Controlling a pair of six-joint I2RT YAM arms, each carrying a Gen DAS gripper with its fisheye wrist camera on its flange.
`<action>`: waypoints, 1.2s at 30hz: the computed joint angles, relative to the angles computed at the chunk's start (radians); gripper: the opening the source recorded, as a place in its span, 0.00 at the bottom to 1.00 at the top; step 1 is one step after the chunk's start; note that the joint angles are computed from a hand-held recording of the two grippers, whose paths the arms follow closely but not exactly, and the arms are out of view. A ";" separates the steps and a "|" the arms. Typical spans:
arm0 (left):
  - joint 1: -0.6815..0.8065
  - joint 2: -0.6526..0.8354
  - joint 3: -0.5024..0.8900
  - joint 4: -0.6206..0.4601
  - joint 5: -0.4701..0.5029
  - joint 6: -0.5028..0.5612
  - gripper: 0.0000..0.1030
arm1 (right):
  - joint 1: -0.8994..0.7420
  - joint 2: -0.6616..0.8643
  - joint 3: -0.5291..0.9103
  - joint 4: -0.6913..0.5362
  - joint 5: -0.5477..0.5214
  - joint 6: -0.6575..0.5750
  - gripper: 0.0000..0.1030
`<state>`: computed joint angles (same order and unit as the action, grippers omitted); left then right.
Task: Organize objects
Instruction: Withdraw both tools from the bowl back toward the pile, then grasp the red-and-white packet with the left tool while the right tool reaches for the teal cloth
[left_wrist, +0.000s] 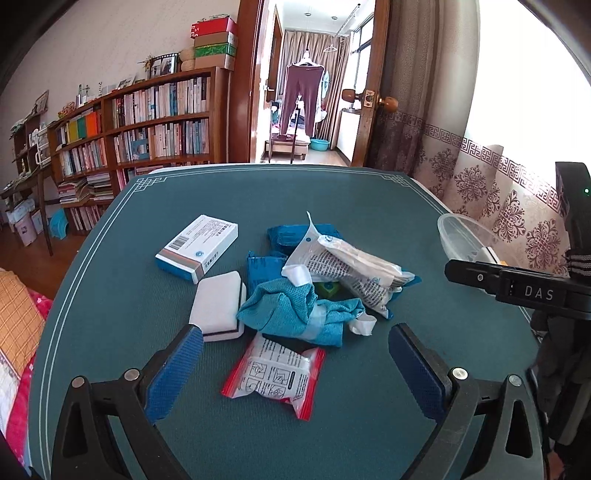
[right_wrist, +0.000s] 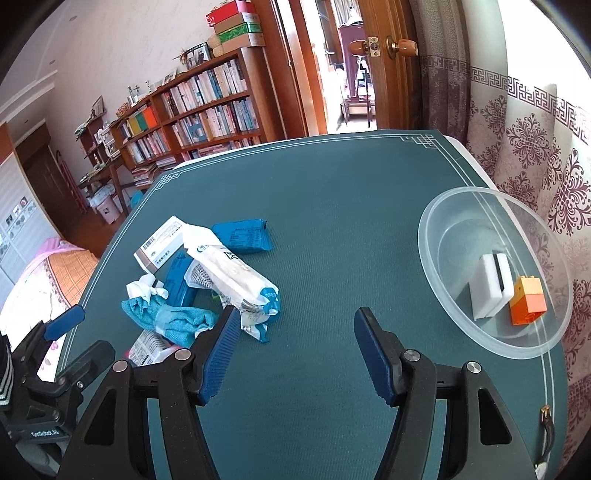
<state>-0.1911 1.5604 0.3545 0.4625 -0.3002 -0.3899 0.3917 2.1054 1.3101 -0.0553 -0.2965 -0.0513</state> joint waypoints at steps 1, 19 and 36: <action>0.004 0.017 -0.004 0.009 0.007 -0.002 0.99 | 0.005 0.004 0.001 -0.002 0.002 -0.001 0.63; 0.084 0.289 0.065 0.114 0.104 0.017 0.92 | 0.050 0.067 0.030 -0.018 -0.048 0.012 0.64; 0.075 0.211 -0.029 0.144 0.095 0.048 0.53 | 0.111 0.073 0.019 0.004 -0.160 -0.065 0.64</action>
